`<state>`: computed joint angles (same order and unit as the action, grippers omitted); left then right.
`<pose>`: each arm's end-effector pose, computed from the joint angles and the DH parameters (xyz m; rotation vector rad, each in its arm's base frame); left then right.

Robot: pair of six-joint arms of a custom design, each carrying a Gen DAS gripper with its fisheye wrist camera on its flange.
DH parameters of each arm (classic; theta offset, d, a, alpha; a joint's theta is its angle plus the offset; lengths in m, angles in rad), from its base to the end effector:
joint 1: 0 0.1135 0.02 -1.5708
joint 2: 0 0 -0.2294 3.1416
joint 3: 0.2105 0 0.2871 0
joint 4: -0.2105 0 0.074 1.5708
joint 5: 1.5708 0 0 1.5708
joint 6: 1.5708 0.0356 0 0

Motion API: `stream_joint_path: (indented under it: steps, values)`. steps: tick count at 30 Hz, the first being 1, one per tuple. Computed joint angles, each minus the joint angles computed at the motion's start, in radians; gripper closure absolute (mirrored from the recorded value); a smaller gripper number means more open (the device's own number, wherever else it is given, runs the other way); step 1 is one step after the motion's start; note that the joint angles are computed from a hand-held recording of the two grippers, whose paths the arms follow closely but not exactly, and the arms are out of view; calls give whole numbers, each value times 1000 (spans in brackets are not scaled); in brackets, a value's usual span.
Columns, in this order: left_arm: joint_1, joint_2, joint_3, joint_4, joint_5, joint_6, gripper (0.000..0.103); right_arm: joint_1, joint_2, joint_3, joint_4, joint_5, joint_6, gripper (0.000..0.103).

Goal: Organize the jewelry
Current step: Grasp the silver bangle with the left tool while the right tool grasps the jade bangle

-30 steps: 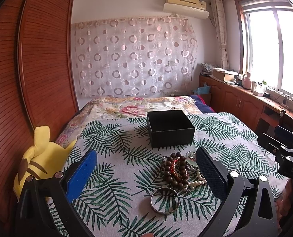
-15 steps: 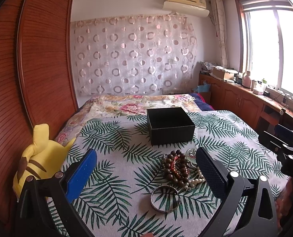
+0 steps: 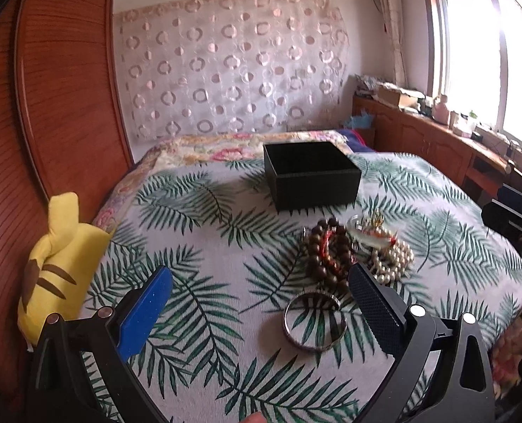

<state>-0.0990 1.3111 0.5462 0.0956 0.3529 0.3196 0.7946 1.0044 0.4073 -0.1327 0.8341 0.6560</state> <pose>0.2868 -0.0409 0.1174 0.6420 2.1100 -0.2724 0.1840 0.1498 0.1335 0.2564 2.0197 -0.0697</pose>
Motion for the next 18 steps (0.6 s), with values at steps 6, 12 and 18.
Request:
stream_joint_path:
  steps: [6,12,18]
  values:
    - [20,94,47,-30,-3,49,6,-33,104,24,49,-71,-36,2]
    - [45,207,113,-85,12,108,6,-64,236,64,113,-178,-97,2]
    - [64,271,162,-152,85,157,6,-88,267,84,108,-269,-117,2]
